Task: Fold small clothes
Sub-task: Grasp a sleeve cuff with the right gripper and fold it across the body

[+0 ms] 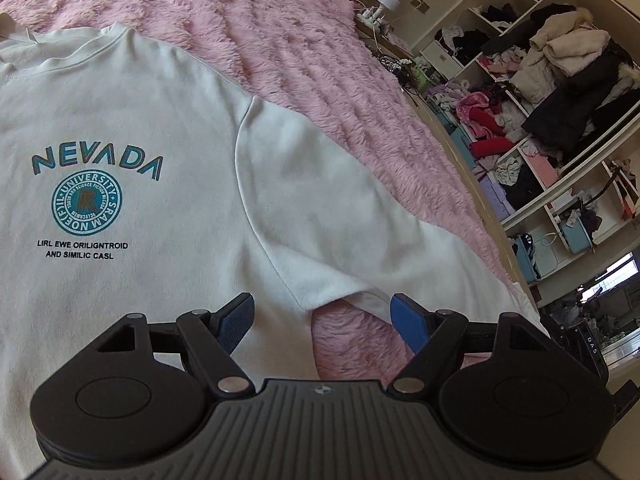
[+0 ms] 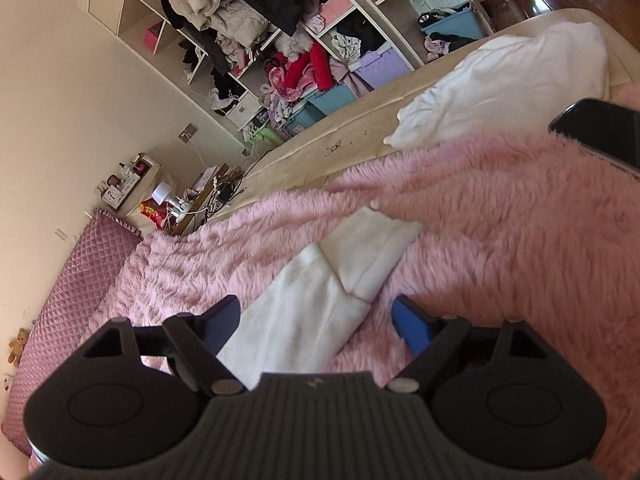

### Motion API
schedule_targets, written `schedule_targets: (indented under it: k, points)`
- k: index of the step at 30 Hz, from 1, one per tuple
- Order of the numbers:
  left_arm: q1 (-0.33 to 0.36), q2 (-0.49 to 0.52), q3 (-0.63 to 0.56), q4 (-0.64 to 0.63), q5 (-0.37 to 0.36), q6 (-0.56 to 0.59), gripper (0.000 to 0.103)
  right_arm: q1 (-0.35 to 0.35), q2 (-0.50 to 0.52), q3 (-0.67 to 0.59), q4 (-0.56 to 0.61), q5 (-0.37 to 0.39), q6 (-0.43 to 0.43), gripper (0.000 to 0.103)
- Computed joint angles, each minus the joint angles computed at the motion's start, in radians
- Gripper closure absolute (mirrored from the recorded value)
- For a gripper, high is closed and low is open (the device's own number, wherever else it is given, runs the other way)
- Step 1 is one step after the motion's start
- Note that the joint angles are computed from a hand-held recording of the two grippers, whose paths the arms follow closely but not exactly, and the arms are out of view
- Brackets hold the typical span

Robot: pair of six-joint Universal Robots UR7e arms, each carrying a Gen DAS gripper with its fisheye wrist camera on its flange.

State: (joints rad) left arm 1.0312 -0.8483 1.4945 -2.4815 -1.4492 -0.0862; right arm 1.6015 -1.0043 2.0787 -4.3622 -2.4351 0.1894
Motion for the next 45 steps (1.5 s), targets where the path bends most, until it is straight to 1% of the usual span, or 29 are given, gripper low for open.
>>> schedule_targets:
  k: [2, 4, 5, 6, 7, 8, 9, 10, 12, 13, 14, 15, 16, 18, 21, 23, 25, 27, 29, 32, 35, 38, 42, 45]
  points:
    - [-0.001, 0.017, -0.010, 0.003, -0.009, 0.006, 0.012, -0.018, 0.002, -0.022, 0.001, 0.023, -0.001, 0.023]
    - [-0.003, 0.029, -0.018, 0.014, -0.016, 0.011, 0.012, -0.036, -0.002, -0.045, 0.031, 0.042, 0.017, 0.023]
    - [-0.003, 0.034, -0.021, 0.017, -0.022, 0.014, 0.012, -0.045, -0.005, -0.054, 0.045, 0.051, 0.029, 0.026]
    - [-0.005, 0.039, -0.022, 0.020, -0.023, 0.018, 0.012, -0.049, -0.006, -0.058, 0.049, 0.057, 0.033, 0.031]
    - [-0.009, 0.042, -0.022, 0.023, -0.018, 0.024, 0.009, -0.051, -0.006, -0.061, 0.053, 0.058, 0.033, 0.050]
    - [-0.012, 0.044, -0.022, 0.023, -0.012, 0.030, 0.008, -0.056, -0.010, -0.064, 0.065, 0.053, 0.040, 0.078]
    - [-0.014, 0.047, -0.023, 0.026, -0.007, 0.037, 0.008, -0.058, -0.015, -0.063, 0.081, 0.044, 0.058, 0.093]
    - [-0.015, 0.049, -0.025, 0.031, -0.005, 0.042, 0.007, -0.061, -0.023, -0.054, 0.099, 0.039, 0.094, 0.101]
    - [-0.016, 0.050, -0.027, 0.038, -0.003, 0.053, 0.005, -0.075, -0.032, -0.037, 0.088, 0.061, 0.152, 0.101]
    - [-0.015, 0.051, -0.030, 0.041, -0.005, 0.057, 0.004, -0.077, -0.036, -0.030, 0.082, 0.068, 0.166, 0.101]
    - [-0.014, 0.056, -0.036, 0.049, -0.008, 0.062, 0.003, -0.076, -0.037, -0.029, 0.075, 0.068, 0.162, 0.101]
    - [-0.013, 0.061, -0.041, 0.051, -0.006, 0.064, 0.003, -0.069, -0.036, -0.030, 0.065, 0.064, 0.138, 0.101]
    - [-0.013, 0.060, -0.045, 0.058, -0.004, 0.061, 0.003, -0.059, -0.033, -0.040, 0.054, 0.059, 0.093, 0.101]
    - [-0.007, 0.058, -0.056, 0.070, -0.020, 0.049, 0.003, -0.041, -0.026, -0.055, 0.041, 0.059, 0.034, 0.101]
    - [-0.003, 0.048, -0.061, 0.053, -0.023, 0.040, 0.003, 0.004, -0.018, -0.093, 0.020, 0.079, -0.071, 0.101]
    - [0.003, 0.030, -0.056, 0.039, -0.030, 0.028, 0.003, 0.041, -0.011, -0.132, 0.031, 0.099, -0.130, 0.101]
    - [0.008, -0.001, -0.040, 0.016, -0.035, 0.027, 0.003, 0.079, 0.004, -0.177, 0.047, 0.132, -0.162, 0.101]
    - [0.015, -0.045, -0.017, 0.001, -0.026, 0.033, 0.003, 0.120, 0.032, -0.230, 0.070, 0.170, -0.174, 0.101]
    - [0.027, -0.100, 0.014, -0.018, -0.011, 0.031, 0.003, 0.155, 0.063, -0.284, 0.110, 0.214, -0.169, 0.101]
    - [0.049, -0.184, 0.056, -0.037, 0.013, 0.015, 0.003, 0.224, 0.145, -0.401, 0.194, 0.292, -0.167, 0.101]
    - [0.082, -0.275, 0.090, -0.047, 0.059, -0.008, 0.003, 0.283, 0.243, -0.525, 0.286, 0.366, -0.169, 0.101]
    - [0.116, -0.349, 0.111, -0.056, 0.108, -0.002, 0.003, 0.337, 0.362, -0.658, 0.406, 0.437, -0.134, 0.101]
    - [0.154, -0.424, 0.110, -0.036, 0.174, 0.034, 0.003, 0.395, 0.522, -0.814, 0.577, 0.476, -0.078, 0.101]
    - [0.185, -0.468, 0.119, -0.048, 0.185, 0.019, 0.003, 0.420, 0.627, -0.890, 0.687, 0.483, -0.063, 0.101]
